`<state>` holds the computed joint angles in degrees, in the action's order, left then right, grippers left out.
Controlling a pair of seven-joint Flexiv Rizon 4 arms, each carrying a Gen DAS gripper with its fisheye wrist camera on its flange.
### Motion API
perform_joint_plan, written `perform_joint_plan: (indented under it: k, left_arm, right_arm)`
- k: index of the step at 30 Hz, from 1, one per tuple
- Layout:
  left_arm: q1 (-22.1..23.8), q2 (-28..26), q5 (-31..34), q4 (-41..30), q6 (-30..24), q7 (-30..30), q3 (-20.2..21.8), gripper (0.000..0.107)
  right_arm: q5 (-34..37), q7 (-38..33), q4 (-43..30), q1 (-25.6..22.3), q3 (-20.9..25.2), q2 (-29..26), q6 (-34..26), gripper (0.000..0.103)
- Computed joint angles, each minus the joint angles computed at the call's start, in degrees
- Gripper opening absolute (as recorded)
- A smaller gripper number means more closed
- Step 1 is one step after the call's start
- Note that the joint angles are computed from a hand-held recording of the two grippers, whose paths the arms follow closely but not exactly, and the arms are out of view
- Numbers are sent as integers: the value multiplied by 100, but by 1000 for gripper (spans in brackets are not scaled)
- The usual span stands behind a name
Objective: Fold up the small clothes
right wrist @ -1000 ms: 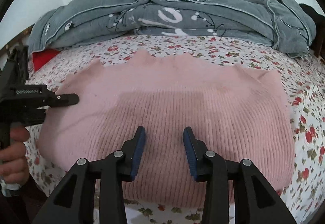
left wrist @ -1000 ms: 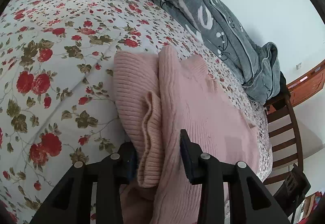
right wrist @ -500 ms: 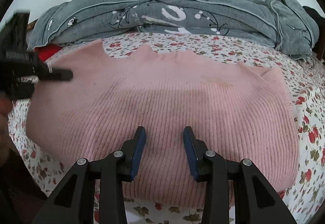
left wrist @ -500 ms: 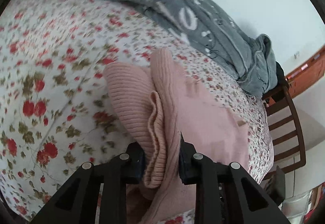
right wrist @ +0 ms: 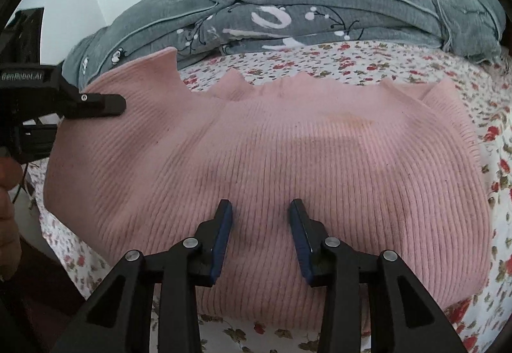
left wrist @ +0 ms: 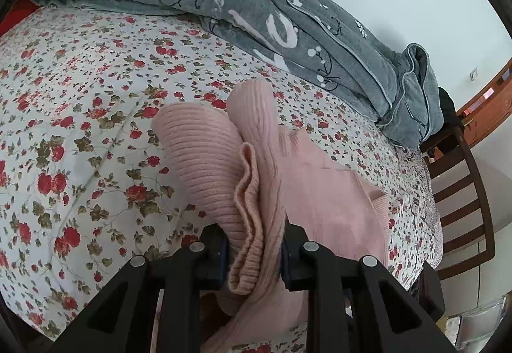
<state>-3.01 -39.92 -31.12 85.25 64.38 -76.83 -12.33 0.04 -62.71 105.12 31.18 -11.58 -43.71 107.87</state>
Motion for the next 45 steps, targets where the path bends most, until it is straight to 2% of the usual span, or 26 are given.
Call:
perform_joint_plan:
  k: [3, 7, 8, 12, 18, 28, 35, 38, 40, 41, 43, 45]
  left_arm:
    - [-27, 66, 9, 72, 79, -15, 0, 23]
    - [-58, 112, 37, 91, 109, -33, 1, 23]
    - [-67, 122, 43, 79, 94, -41, -1, 23]
    - [-120, 147, 62, 16, 51, -63, -15, 23]
    - [-294, 96, 163, -242, -56, -101, -12, 22]
    - [-676, -365, 395, -1081, -469, -239, -19, 22]
    - [-1080, -876, 647, -1779, -943, -421, -2, 22]
    - [-1186, -1039, 763, -2040, -1285, -358, -8, 25]
    - [-1140, -1079, 689, -2112, -1447, -198, -121, 33]
    - [-1004, -1056, 484, -2002, -1385, 37, -342, 36]
    - [-701, -952, -63, -1666, -1194, 578, -813, 51]
    - [-594, -784, -421, -1345, -793, 924, -953, 53]
  right_arm:
    - [-263, -97, 76, -413, 441, 138, -51, 39]
    - [-865, 78, 313, -1439, 1451, 353, 88, 38]
    - [-728, -59, 343, -1510, 1551, 388, 103, 38]
    - [-669, -117, 709, -1505, 1391, 588, 466, 38]
    - [-558, -192, 1071, -1621, 1268, 826, 692, 38]
    - [69, -393, 1455, -1659, 829, 1124, 1031, 38]
    - [55, -305, 1527, -2095, 1020, 1147, 1019, 38]
    - [-66, -281, 1525, -2183, 1055, 1156, 922, 38]
    - [-83, -337, 1550, -2119, 995, 1209, 864, 38]
    - [-110, -356, 1558, -2122, 1004, 1231, 853, 38]
    - [-219, -388, 1576, -2191, 1079, 1293, 831, 38]
    - [-317, -412, 1594, -2239, 1149, 1381, 810, 38]
